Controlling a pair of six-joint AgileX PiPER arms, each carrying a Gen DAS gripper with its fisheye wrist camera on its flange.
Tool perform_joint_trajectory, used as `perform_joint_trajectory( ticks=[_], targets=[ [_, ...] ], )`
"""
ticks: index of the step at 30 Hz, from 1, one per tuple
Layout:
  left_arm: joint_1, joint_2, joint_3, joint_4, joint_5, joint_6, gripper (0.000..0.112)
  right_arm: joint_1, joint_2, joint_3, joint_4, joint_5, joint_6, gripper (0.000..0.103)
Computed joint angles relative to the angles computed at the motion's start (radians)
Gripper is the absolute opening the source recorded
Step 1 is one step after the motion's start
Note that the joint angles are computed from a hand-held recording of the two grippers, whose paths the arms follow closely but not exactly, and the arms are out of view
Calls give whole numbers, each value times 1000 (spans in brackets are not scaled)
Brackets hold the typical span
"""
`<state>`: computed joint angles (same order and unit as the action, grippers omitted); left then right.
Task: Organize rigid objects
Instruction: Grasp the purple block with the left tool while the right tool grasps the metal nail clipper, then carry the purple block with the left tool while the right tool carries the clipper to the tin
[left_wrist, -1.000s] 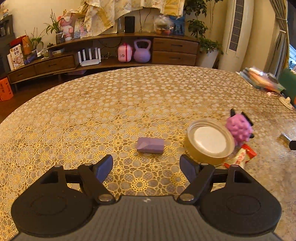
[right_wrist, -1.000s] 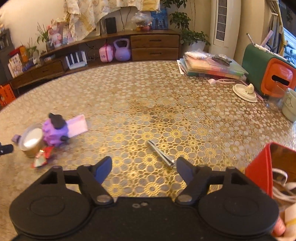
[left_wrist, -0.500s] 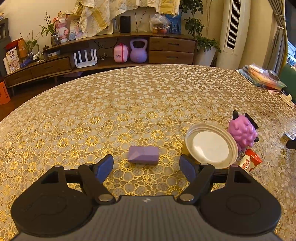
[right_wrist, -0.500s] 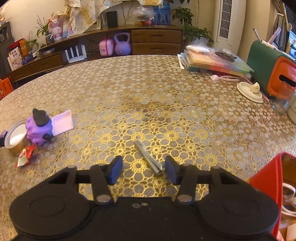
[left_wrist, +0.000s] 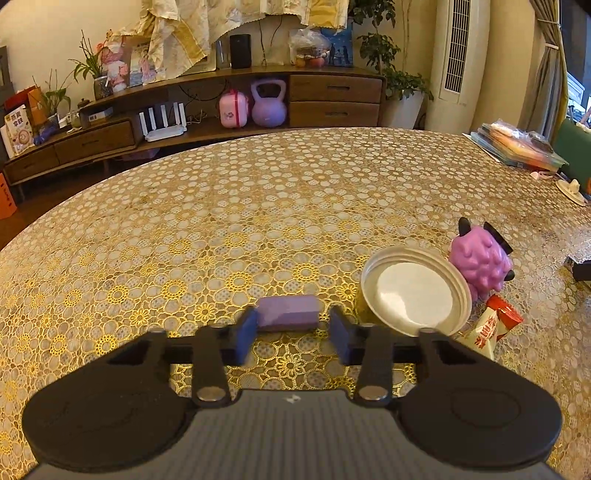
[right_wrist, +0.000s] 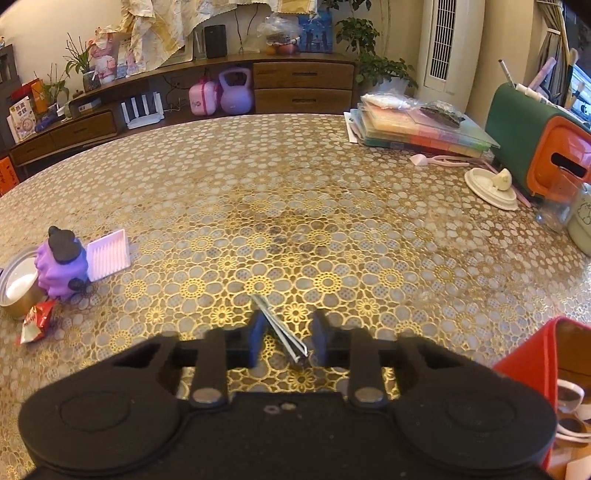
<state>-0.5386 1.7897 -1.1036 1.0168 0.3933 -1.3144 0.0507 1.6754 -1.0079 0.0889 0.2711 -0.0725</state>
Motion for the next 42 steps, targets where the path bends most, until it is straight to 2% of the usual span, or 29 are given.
perform_joint_trajectory(
  ticks=[3,8,12,16,23,29,36,42],
  targets=[
    [0,1,-1,-5,-1,7,36,4,-10,16,-4,-11,-3,7],
    [-8,-12,7,-6,9,2,36,39,-48,60,-155,-25,175,7],
    [-29,-37,15,-30,26,21,36,48,-103,112,-193,-38,237,7],
    [-67,-68,23,-52,52,41,36,37,-176,167,-154,-36,214,7],
    [-174,-111,7,-106,114,87,36,-41,-356,266,162,19,-88,6],
    [-287,-122,-50,-145,176,116,36,-134,-529,327,302,121,-248,6],
    [-424,-87,-170,-192,249,160,36,-345,-670,344,513,281,-509,0],
    [-523,-14,-301,-215,310,199,36,-547,-687,316,666,453,-739,0]
  ],
)
